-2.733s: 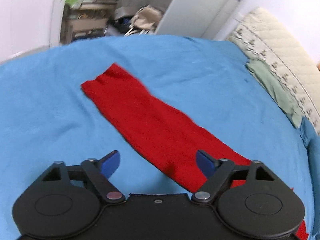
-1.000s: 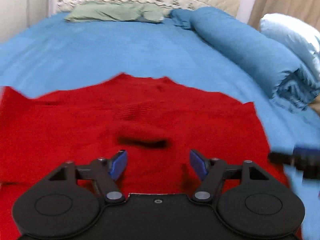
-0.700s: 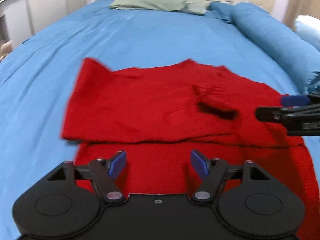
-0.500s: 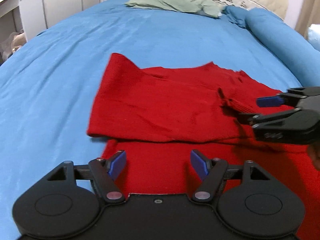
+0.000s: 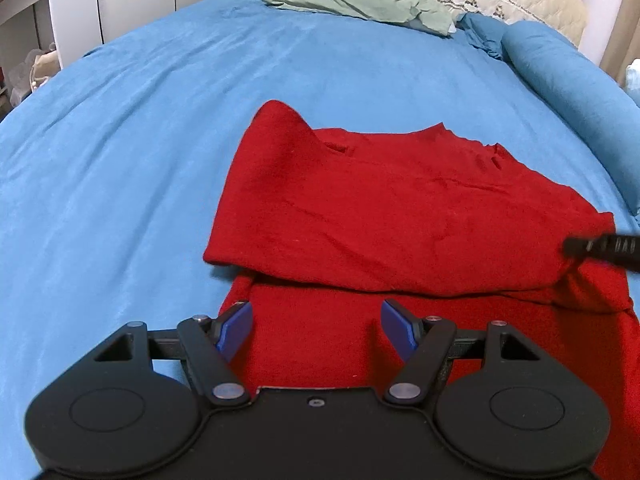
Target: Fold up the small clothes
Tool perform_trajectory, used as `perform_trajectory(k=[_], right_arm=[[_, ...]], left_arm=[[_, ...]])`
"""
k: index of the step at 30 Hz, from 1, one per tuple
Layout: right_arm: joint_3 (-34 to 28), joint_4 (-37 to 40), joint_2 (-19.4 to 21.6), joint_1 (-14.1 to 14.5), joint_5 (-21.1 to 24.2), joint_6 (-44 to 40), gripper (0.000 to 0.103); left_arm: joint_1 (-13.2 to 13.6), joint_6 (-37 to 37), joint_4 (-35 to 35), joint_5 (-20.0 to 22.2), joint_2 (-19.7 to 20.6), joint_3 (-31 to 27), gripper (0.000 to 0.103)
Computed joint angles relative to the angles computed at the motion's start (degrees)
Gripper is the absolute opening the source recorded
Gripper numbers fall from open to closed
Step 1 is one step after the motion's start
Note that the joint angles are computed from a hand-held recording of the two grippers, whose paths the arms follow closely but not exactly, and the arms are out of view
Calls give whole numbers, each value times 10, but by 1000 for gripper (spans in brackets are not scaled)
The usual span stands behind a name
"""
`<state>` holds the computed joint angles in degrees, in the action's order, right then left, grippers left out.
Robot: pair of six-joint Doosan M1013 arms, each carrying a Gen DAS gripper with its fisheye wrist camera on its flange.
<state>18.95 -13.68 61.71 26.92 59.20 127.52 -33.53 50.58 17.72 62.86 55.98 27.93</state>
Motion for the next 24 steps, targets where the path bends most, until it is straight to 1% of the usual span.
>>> perform_trajectory(k=[1,2,3,4,6,7,8,10,12,14,16,17,18,20,21,23,24], right_arm=[[12,10,-3,-3,-2,11,54],[29,16,-9,-4,-15,22,59],[59,15,-22,-5,-41,38,60],[69,12,-26,-6,-55,57,61],[64,4,-22,-6,-62,87,61],[58,-1,-19,-6,-59,96,57],[37,-4,-10,-5,-43,96,42],[6,0,2,-7,-25,79,21],[22,-17,-12,-10,-53,67,21],[45,-56,-30,-10,-82,58,21],[95,-110,-60,-10,-116,78,21],[117,-135,-72,-10,-123,94,21],[136,-152,-82,-11,-123,108,21],[150,-143,-85,-16,-108,111,21],[150,-139,-82,-17,-95,101,21],[145,-165,-74,-14,-65,88,21],[146,-166,-71,-15,-60,92,21]], left_arm=[[0,-1,0,2,1,-1,75],[1,-3,0,3,1,-2,75],[1,-4,1,4,2,-3,75],[1,-5,2,6,2,-3,75],[1,-5,6,12,5,-7,75],[1,-6,9,16,7,-9,75],[1,-8,13,20,9,-11,75],[1,-16,22,25,11,-14,75],[2,-24,30,27,12,-15,75],[3,-30,37,31,15,-19,75],[4,-31,41,35,21,-27,75],[4,-29,43,39,25,-35,75],[4,-28,46,43,29,-41,75],[4,-23,49,55,41,-61,75],[5,-17,50,63,49,-75,75],[4,-9,58,84,66,-105,75],[4,-7,63,93,73,-117,75]])
